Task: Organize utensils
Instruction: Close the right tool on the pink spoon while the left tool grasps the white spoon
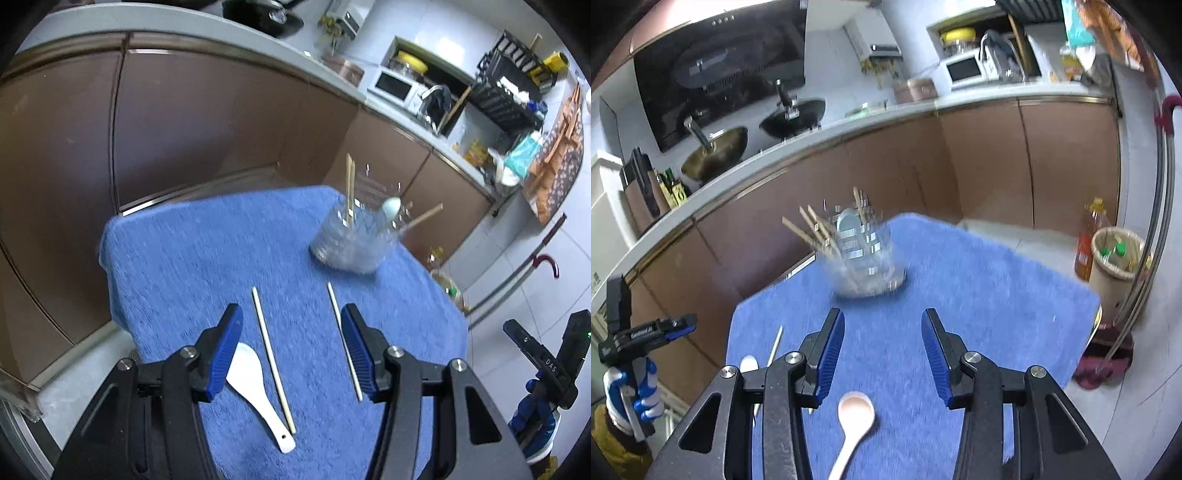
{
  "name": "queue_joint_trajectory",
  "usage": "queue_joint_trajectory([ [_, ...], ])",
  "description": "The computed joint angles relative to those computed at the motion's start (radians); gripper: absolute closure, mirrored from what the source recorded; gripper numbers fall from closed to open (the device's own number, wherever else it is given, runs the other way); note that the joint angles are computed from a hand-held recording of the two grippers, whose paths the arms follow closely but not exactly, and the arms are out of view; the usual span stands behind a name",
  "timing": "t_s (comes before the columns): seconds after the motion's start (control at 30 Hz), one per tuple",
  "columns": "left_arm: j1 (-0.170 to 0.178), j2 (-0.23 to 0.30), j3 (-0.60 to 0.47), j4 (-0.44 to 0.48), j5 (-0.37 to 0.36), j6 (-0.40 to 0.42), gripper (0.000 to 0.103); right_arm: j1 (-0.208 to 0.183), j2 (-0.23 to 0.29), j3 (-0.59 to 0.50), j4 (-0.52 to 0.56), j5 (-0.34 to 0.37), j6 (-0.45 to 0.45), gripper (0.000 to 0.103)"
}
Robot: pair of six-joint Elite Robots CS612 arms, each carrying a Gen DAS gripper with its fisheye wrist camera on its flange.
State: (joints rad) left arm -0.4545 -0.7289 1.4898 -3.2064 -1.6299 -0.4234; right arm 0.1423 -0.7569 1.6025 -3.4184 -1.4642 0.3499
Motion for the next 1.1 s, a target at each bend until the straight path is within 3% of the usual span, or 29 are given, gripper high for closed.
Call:
queue_joint_trajectory([
  [0.47,0.013,0.022,0.016,0.108,-0.013,-0.035,0.05,-0.022,0.007,0.03,0.092,0.061,0.018,0.062],
  [0.8,0.066,0.077,-0.027,0.13,-0.227,-0.131,0.051,-0.027,0.049,-0.017,0.195,0.242,-0.019,0.062],
  [1.1,0.082,0.12,-0.075,0.142,-0.289,-0.193,0.053,-0.029,0.07,-0.043,0.268,0.287,-0.031,0.062],
])
